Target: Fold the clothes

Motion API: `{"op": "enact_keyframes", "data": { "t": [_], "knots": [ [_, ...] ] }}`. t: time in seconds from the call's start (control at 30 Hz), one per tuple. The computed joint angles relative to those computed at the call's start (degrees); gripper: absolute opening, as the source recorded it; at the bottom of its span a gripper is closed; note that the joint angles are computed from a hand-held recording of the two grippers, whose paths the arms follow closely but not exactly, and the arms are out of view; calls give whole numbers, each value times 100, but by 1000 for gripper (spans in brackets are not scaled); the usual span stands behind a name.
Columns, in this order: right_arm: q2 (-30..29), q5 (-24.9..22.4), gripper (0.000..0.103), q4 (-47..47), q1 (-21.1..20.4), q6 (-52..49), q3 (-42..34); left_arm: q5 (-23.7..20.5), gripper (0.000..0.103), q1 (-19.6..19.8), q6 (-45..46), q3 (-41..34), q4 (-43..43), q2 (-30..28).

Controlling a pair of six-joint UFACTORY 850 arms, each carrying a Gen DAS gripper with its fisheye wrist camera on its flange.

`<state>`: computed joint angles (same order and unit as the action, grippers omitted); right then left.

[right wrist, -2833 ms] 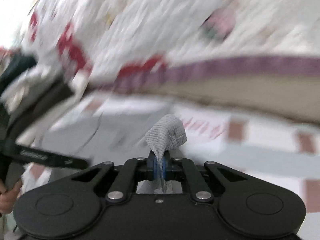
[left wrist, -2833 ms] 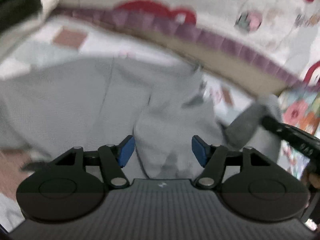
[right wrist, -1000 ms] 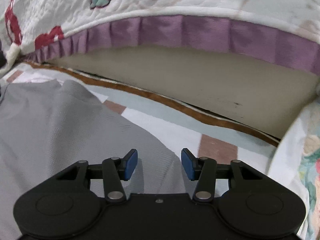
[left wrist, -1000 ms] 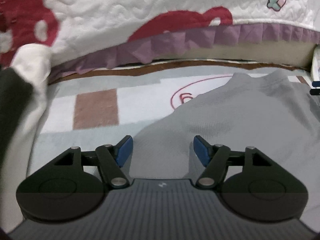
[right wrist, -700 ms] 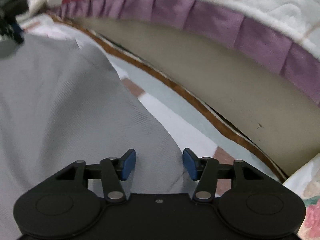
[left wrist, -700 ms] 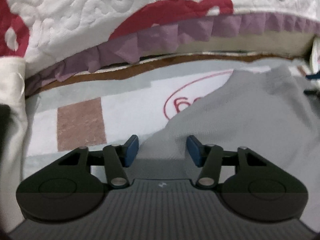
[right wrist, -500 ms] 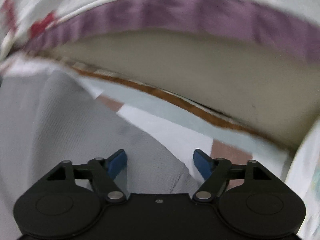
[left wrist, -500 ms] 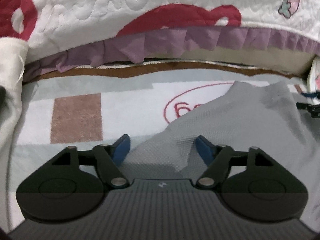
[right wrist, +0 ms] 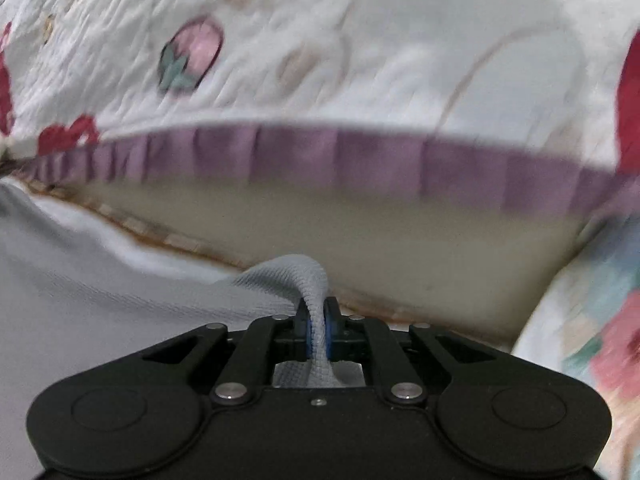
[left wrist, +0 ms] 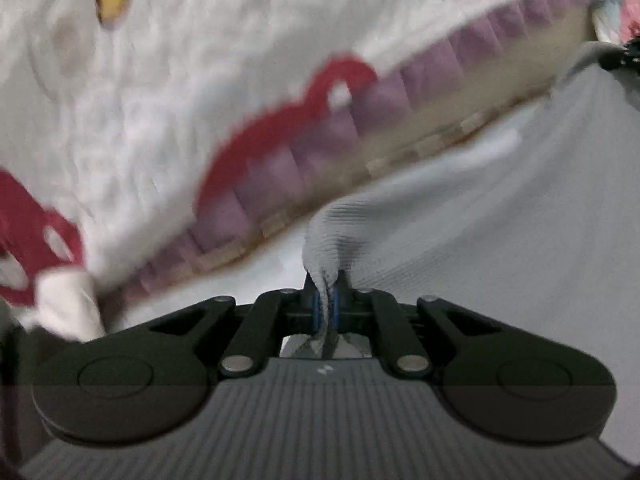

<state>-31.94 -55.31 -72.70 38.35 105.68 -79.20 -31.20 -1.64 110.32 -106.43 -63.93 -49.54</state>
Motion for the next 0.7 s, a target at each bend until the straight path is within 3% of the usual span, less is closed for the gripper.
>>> {"op": "enact_keyframes", "data": {
  "t": [0.07, 0.13, 0.2, 0.23, 0.27, 0.33, 0.43, 0.53, 0.57, 0.63, 0.67, 0.7],
  "knots": [
    [-132, -343, 6, 81, -22, -250, -203, 470, 7, -104, 472, 83, -742, 4],
    [-306, -528, 7, 309, -100, -570, -440, 1293, 20, -300, 385, 110, -730, -70],
    [-482, -742, 14, 514, -166, -853, -679, 1800, 56, -388, -619, 99, 179, -156],
    [-527, -873, 18, 540, -155, -810, -720, 1694, 57, -340, -1218, 102, 565, -170],
    [-461, -880, 29, 452, -127, -526, -614, 1348, 57, -239, -1818, 119, 857, -145],
    [-174, -718, 52, 217, -50, 243, -227, 258, 58, 35, -2847, -33, 1287, -166],
    [436, -411, 54, -46, 149, 1330, 520, -176, 65, 288, -2912, 316, 1451, 121],
    [922, -273, 54, 464, 415, 1676, 1009, -605, 68, 492, -2985, 535, 1826, 365],
    [1024, -254, 54, 707, 529, 1819, 1111, -864, 68, 574, -3010, 577, 1902, 425],
    [1233, -279, 54, 1182, 839, 2105, 1342, -1803, 75, 743, -2362, 613, 1821, 499],
    [1301, -291, 54, 1403, 998, 2208, 1435, -2232, 86, 801, -1975, 645, 1834, 536],
    [1305, -276, 54, 1599, 1121, 2136, 1463, -2467, 89, 832, -1656, 756, 1890, 615]
  ]
}}
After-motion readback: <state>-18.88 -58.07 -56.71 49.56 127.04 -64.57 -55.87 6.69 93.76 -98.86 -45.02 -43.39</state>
